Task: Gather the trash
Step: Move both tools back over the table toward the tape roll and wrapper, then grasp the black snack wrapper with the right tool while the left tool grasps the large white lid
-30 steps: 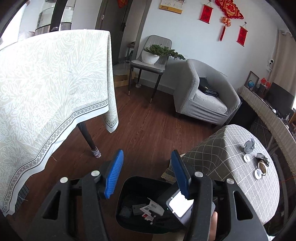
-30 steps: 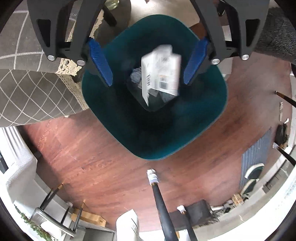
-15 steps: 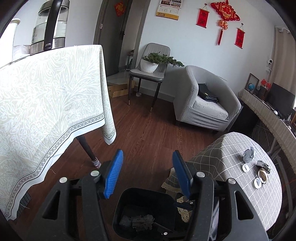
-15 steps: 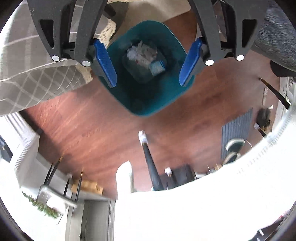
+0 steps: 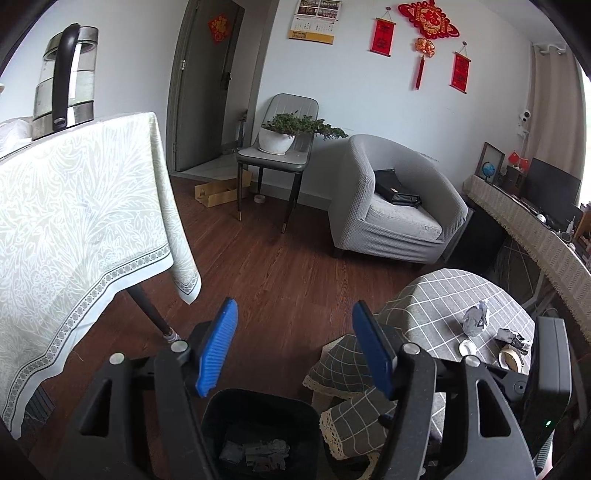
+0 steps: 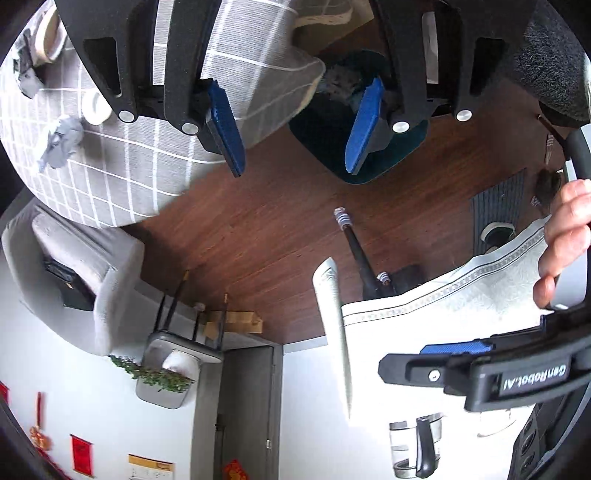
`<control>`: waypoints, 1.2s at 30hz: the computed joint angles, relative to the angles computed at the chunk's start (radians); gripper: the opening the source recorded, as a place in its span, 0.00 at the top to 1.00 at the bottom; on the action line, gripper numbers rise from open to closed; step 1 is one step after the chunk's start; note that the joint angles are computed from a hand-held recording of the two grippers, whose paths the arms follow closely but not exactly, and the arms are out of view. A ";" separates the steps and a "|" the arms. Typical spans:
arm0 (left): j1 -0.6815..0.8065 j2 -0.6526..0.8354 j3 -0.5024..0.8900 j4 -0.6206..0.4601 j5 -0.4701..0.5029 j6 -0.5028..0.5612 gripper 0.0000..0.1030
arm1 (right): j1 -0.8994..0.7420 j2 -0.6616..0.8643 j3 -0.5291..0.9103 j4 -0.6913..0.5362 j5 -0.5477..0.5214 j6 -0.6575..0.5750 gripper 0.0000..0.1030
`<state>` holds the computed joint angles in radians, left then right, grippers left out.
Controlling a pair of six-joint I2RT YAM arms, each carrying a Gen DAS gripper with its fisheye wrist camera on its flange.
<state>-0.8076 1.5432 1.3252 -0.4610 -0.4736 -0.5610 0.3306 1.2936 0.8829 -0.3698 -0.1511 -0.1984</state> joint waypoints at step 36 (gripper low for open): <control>-0.300 0.735 0.794 -0.108 0.215 0.266 0.29 | -0.993 0.016 0.041 -0.037 -0.407 -0.102 0.27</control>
<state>-1.1078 2.2784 2.1193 -0.5692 -0.2586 -0.2946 -0.6627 1.3095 0.9244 -0.4065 -0.5586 -0.3003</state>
